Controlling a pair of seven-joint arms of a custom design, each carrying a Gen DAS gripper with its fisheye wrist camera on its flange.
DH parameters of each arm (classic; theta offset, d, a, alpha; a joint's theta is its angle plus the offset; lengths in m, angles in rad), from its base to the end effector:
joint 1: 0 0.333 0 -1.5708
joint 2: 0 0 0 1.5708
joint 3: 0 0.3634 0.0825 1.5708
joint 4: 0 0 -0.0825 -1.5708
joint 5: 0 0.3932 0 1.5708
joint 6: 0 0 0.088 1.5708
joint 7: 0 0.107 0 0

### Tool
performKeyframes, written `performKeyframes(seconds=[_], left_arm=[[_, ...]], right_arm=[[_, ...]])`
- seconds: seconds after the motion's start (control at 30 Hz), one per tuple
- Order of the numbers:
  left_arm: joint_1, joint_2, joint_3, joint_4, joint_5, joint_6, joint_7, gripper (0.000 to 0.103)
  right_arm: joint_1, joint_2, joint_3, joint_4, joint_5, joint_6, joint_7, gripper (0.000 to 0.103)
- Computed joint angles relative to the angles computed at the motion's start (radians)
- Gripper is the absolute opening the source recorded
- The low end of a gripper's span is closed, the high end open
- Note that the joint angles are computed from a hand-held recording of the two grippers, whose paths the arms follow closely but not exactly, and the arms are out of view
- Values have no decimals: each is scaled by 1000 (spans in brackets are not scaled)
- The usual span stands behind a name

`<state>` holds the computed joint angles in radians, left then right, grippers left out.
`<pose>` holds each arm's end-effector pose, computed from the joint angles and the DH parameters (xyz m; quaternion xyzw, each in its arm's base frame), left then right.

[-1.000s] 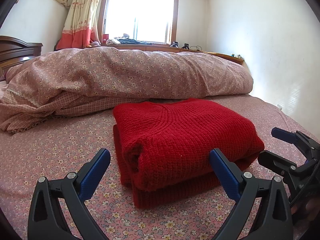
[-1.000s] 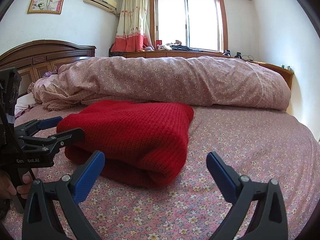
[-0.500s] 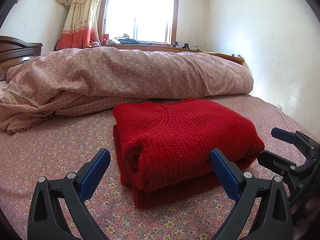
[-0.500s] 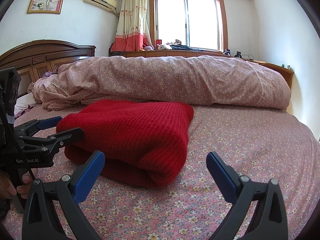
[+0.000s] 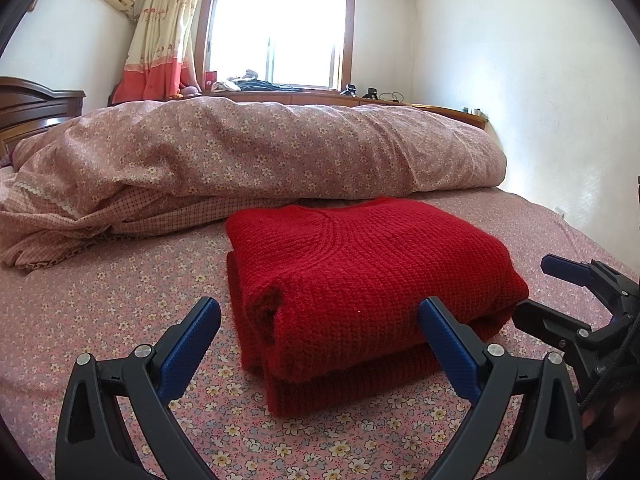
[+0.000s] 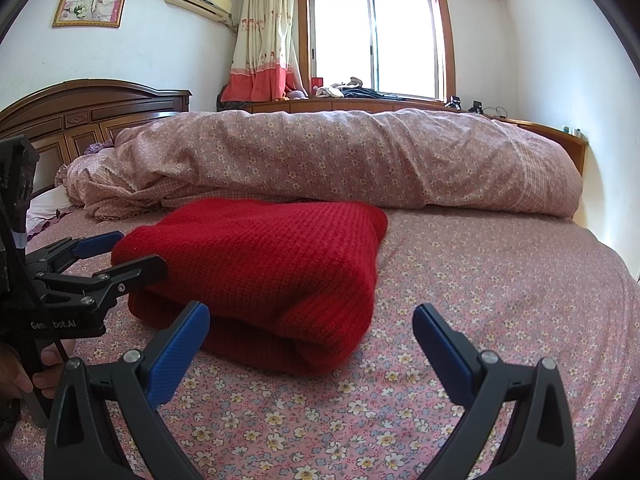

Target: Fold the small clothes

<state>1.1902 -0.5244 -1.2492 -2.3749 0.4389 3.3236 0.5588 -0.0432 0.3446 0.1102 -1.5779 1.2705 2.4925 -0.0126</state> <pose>0.5097 -0.1582 0.5189 -0.6564 0.5305 -0.3644 0.3935 0.7275 0.0311 0.5440 -0.7758 0.3283 -0.2086 0.4969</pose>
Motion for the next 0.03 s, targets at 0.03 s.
performKeyframes(seconds=[0.03], left_arm=[[0,2,0,0,0,-1,1,96]], right_arm=[[-1,0,0,-1,1,0,-1,103]])
